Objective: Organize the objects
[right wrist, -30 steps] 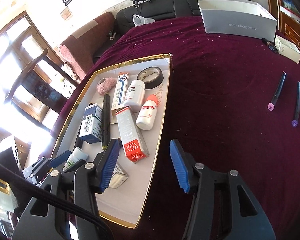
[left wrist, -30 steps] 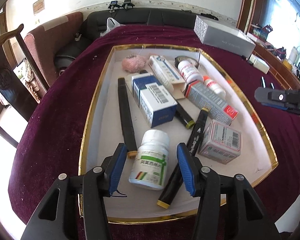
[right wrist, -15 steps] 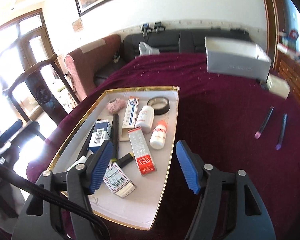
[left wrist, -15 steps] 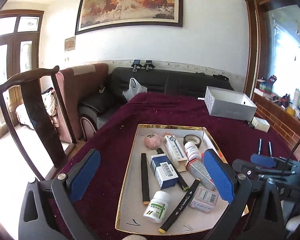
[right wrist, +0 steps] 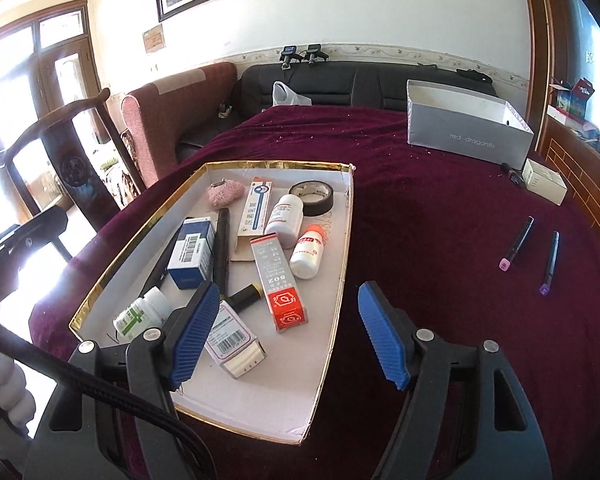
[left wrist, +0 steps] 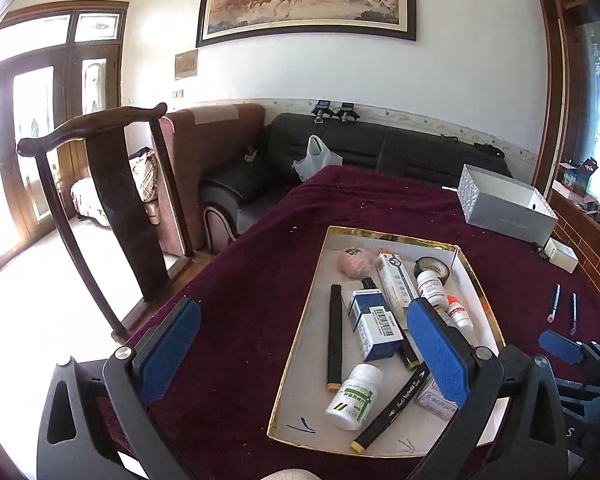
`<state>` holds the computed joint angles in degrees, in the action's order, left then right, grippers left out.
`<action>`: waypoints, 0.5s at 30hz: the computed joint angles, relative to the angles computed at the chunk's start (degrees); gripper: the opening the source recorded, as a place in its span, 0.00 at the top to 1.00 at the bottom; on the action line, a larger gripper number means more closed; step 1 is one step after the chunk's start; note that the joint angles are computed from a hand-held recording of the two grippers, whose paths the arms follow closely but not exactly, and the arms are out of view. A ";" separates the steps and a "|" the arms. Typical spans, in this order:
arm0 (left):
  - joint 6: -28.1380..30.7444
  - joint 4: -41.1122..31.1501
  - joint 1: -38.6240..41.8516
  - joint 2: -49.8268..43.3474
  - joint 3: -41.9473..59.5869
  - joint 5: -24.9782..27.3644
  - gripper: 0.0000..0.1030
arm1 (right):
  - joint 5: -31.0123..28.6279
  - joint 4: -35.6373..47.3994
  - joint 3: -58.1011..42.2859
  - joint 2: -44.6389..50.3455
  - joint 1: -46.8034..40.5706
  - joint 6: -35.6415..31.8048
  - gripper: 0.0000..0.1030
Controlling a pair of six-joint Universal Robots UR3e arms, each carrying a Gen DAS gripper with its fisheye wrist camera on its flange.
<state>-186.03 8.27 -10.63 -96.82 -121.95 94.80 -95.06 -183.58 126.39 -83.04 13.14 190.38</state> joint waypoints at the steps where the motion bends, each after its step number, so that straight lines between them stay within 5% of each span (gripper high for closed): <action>1: 0.03 0.04 -0.05 0.01 -0.06 0.15 0.01 | -0.44 0.08 -0.19 0.22 0.43 0.00 0.30; 15: -0.02 -0.46 1.18 0.55 -1.03 0.29 0.01 | -5.43 1.98 -4.59 4.77 6.09 -0.59 0.29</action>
<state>-186.05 7.82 -9.45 -96.27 -122.98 95.09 -100.49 -181.60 121.81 -78.27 19.23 189.79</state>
